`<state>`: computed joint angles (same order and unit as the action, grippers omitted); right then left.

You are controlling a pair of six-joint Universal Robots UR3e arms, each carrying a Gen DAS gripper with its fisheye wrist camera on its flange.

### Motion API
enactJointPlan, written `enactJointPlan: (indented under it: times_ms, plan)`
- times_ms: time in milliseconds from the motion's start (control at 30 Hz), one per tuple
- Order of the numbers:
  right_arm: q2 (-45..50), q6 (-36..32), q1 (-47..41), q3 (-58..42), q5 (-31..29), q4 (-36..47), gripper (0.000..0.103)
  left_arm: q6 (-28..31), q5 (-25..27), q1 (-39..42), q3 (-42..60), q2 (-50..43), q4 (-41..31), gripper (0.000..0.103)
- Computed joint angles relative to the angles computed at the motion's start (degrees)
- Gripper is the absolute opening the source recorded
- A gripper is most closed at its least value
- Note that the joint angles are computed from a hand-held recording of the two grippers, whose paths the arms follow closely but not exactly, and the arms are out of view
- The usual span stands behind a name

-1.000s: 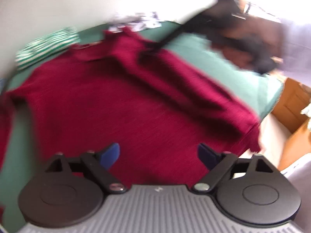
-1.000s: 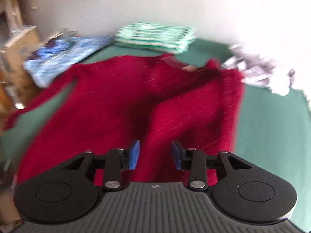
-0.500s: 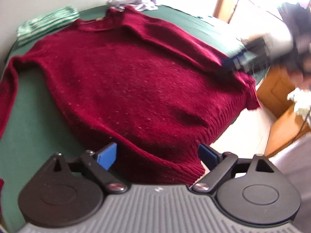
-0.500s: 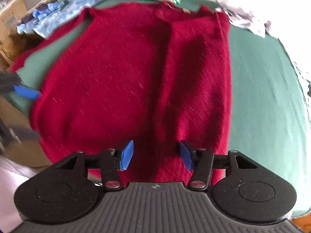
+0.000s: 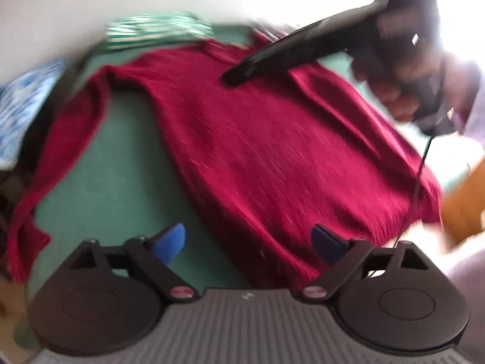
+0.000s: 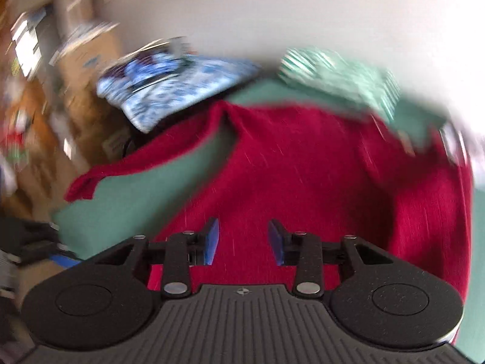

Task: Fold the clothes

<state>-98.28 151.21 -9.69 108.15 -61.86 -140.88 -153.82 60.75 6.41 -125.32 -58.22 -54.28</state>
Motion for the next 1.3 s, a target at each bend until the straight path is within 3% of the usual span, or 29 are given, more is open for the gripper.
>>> enactJointPlan:
  times_ms: [100,133,200,267,400,467,533,633,667,700,733,767,800,833,867,967,1067,1233,1300]
  plan:
    - [12.42,-14.43,8.24,-9.51,-1.87,-5.27,0.041,-11.34,6.1,-0.17,-1.26,-0.75,6.53,0.095]
    - [16.08,-19.12,10.56,-12.69,-2.74,-6.22,0.041,-12.76,4.84,2.62,-1.35,0.29,4.97,0.094]
    - [22.41,-22.02,13.35,-18.65,-4.55,-6.75,0.041,-14.41,-3.13,12.75,-1.59,3.42,-0.78,0.094]
    - [29.21,-15.78,14.19,-29.78,-5.0,1.72,0.041,-20.44,-7.84,19.48,-1.71,2.82,-1.1,0.095]
    - [43.13,11.42,12.01,-53.6,0.88,19.56,0.041,-36.77,-12.22,23.95,-0.16,-5.86,5.72,0.096]
    - [47.83,20.73,12.75,-59.98,-0.37,18.34,0.054,-43.06,-11.18,23.13,2.1,-11.88,9.32,0.1]
    - [53.2,26.91,14.57,-67.63,-2.75,18.16,0.059,-47.9,-8.51,21.94,3.97,-16.68,12.13,0.1]
    - [59.54,32.07,17.47,-77.04,-6.96,20.16,0.057,-52.68,-8.82,23.72,4.36,-20.2,16.06,0.099]
    - [61.23,33.87,18.54,-79.63,-9.35,20.94,0.051,-53.41,-9.39,24.59,4.39,-21.19,17.41,0.097]
    - [61.74,35.36,18.64,-79.82,-9.81,20.69,0.045,-53.54,-9.55,25.5,4.76,-21.62,17.36,0.094]
    - [62.14,36.86,18.73,-79.7,-10.22,20.14,0.031,-53.68,-9.6,26.32,5.25,-22.17,17.32,0.083]
    - [62.57,38.14,18.73,-79.81,-10.34,20.0,0.005,-53.85,-8.63,26.32,6.68,-23.63,17.22,0.062]
    - [62.3,38.03,17.89,-79.45,-8.03,20.9,0.006,-53.97,-7.76,26.31,8.15,-25.12,17.04,0.045]
    - [60.8,39.41,16.91,-76.7,-5.99,19.93,0.006,-53.35,-7.92,26.54,9.72,-26.81,16.15,0.006]
    - [58.24,40.87,15.78,-71.56,-3.93,16.67,0.006,-52.88,-8.37,26.97,11.15,-28.2,15.33,0.0]
    - [50.2,42.81,12.43,-56.42,1.77,8.02,0.006,-52.34,-2.43,24.77,15.05,-28.91,16.98,0.0]
    - [45.12,42.75,9.74,-47.36,6.69,5.61,0.006,-50.12,5.1,18.18,24.47,-32.45,17.6,0.0]
    - [37.11,38.98,8.26,-35.12,2.85,-1.43,0.007,-41.43,14.47,0.93,49.21,-44.86,16.4,0.0]
    - [33.82,39.82,5.46,-29.89,4.88,-3.66,0.007,-37.11,17.18,-7.31,60.5,-52.04,15.08,0.0]
